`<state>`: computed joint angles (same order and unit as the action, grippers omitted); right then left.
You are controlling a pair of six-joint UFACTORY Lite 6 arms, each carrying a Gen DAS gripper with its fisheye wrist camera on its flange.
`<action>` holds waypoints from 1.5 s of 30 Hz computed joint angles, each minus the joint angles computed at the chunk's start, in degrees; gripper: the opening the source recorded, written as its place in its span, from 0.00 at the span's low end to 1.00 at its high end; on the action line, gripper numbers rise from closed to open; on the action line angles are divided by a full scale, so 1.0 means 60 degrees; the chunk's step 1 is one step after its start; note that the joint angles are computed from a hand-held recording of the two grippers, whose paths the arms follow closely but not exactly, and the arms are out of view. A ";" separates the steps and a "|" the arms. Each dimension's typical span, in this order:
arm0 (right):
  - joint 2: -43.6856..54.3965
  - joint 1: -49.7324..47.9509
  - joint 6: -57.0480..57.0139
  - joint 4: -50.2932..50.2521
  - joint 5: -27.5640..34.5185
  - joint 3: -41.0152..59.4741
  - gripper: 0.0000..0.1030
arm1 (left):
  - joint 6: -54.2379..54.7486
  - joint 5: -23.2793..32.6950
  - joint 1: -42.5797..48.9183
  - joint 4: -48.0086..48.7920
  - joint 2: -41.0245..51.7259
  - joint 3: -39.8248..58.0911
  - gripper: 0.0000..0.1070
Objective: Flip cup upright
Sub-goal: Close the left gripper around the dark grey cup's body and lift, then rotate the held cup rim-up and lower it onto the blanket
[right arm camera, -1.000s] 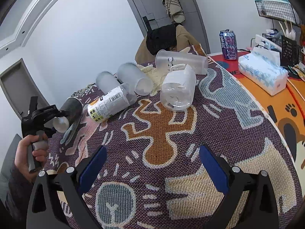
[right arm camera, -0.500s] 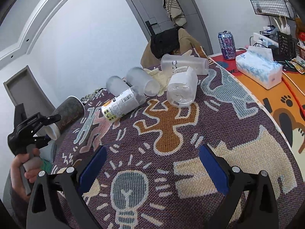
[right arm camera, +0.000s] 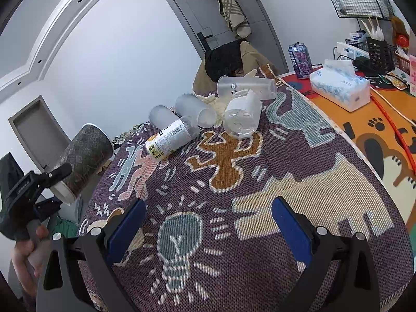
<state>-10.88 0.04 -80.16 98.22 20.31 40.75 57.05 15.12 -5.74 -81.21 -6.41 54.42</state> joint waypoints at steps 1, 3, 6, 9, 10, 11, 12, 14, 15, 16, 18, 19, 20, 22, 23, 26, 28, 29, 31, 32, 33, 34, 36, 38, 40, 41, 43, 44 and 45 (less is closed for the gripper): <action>-0.0067 -0.0064 0.0049 -0.0061 0.0057 -0.0083 0.93 | 0.0189 -0.0168 -0.0218 -0.0231 -0.0129 -0.0205 0.64; -0.0261 -0.0199 0.0101 -0.0151 0.0169 -0.0302 0.93 | 0.0594 -0.0394 -0.0557 -0.0735 -0.0310 -0.0526 0.64; -0.0454 -0.0354 0.0199 -0.0260 0.0321 -0.0538 0.93 | 0.1383 -0.0721 -0.1114 -0.1773 -0.0403 -0.0914 0.64; -0.0661 -0.0452 0.0262 -0.0360 0.0370 -0.0761 0.93 | 0.2272 -0.0792 -0.1520 -0.2813 -0.0163 -0.1100 0.64; -0.0743 -0.0511 0.0318 -0.0441 0.0402 -0.0830 0.93 | 0.2572 -0.0768 -0.1639 -0.3169 -0.0079 -0.1183 0.64; -0.0827 -0.0584 0.0366 -0.0517 0.0443 -0.0904 0.93 | 0.2763 -0.0741 -0.1733 -0.3416 0.0026 -0.1215 0.64; -0.0900 -0.0659 0.0414 -0.0594 0.0478 -0.0972 0.93 | 0.3090 -0.0734 -0.1847 -0.3802 0.0095 -0.1292 0.64; -0.0982 -0.0798 0.0515 -0.0730 0.0548 -0.1047 0.93 | 0.3306 -0.0678 -0.2029 -0.4098 0.0287 -0.1330 0.64; -0.1018 -0.0874 0.0522 -0.0762 0.0594 -0.1101 0.93 | 0.3282 -0.0628 -0.2114 -0.4110 0.0406 -0.1317 0.64; -0.1055 -0.0929 0.0541 -0.0797 0.0626 -0.1151 0.93 | 0.3223 -0.0553 -0.2184 -0.4091 0.0532 -0.1300 0.64; -0.1059 -0.0975 0.0537 -0.0812 0.0635 -0.1206 0.93 | 0.2818 -0.0495 -0.2321 -0.3755 0.0800 -0.1191 0.64; -0.1062 -0.1019 0.0526 -0.0826 0.0671 -0.1231 0.93 | 0.2436 -0.0395 -0.2361 -0.3436 0.1015 -0.1103 0.64; -0.1038 -0.1046 0.0503 -0.0812 0.0707 -0.1243 0.93 | 0.2219 -0.0235 -0.2348 -0.3277 0.1222 -0.1033 0.64; -0.0949 -0.1108 0.0473 -0.0795 0.0803 -0.1231 0.93 | 0.1850 0.0027 -0.2295 -0.3032 0.1670 -0.0872 0.64; -0.0867 -0.1132 0.0459 -0.0777 0.0868 -0.1211 0.93 | 0.1671 0.0154 -0.2238 -0.2847 0.1830 -0.0798 0.65; -0.0691 -0.1103 0.0481 -0.0745 0.0985 -0.1141 0.93 | 0.0671 0.0474 -0.2197 -0.1903 0.2417 -0.0465 0.69; -0.0583 -0.1024 0.0478 -0.0679 0.1014 -0.1086 0.93 | 0.0681 0.0780 -0.2074 -0.1956 0.2563 -0.0452 0.75; -0.0525 -0.0983 0.0473 -0.0649 0.1033 -0.1048 0.93 | 0.0762 0.0811 -0.2049 -0.2040 0.2543 -0.0490 0.81; -0.0389 -0.0902 0.0502 -0.0630 0.1074 -0.0933 0.93 | 0.1072 0.0876 -0.1952 -0.2278 0.2321 -0.0650 0.85; -0.0295 -0.0858 0.0558 -0.0646 0.1133 -0.0834 0.93 | 0.1074 0.0905 -0.1898 -0.2238 0.2216 -0.0699 0.85; -0.0227 -0.0829 0.0593 -0.0652 0.1195 -0.0763 0.93 | 0.1028 0.0960 -0.1820 -0.2150 0.2130 -0.0729 0.85; -0.0086 -0.0785 0.0683 -0.0692 0.1289 -0.0610 0.93 | 0.1054 0.1014 -0.1731 -0.2145 0.1964 -0.0816 0.86; 0.0166 -0.0736 0.0935 -0.0843 0.1515 -0.0318 0.93 | 0.0993 0.0945 -0.1592 -0.2035 0.1668 -0.0931 0.89; 0.0556 -0.0649 0.1217 -0.1047 0.1833 0.0074 0.93 | 0.0883 0.0829 -0.1428 -0.1846 0.1343 -0.1047 0.90; 0.0978 -0.0498 0.1525 -0.1282 0.2108 0.0501 0.93 | 0.0696 0.0775 -0.1214 -0.1577 0.1042 -0.1155 0.90; 0.1229 -0.0350 0.1737 -0.1450 0.2142 0.0792 0.93 | 0.0621 0.0784 -0.1086 -0.1467 0.0919 -0.1200 0.90; 0.1736 -0.0078 0.2150 -0.1794 0.2191 0.1368 0.93 | 0.0441 0.0759 -0.0880 -0.1231 0.0738 -0.1241 0.90; 0.2012 0.0052 0.2374 -0.1974 0.2279 0.1670 0.93 | 0.0397 0.0760 -0.0744 -0.1160 0.0608 -0.1302 0.90; 0.2329 0.0147 0.2599 -0.2143 0.2437 0.2003 0.93 | 0.0406 0.0802 -0.0598 -0.1153 0.0490 -0.1365 0.90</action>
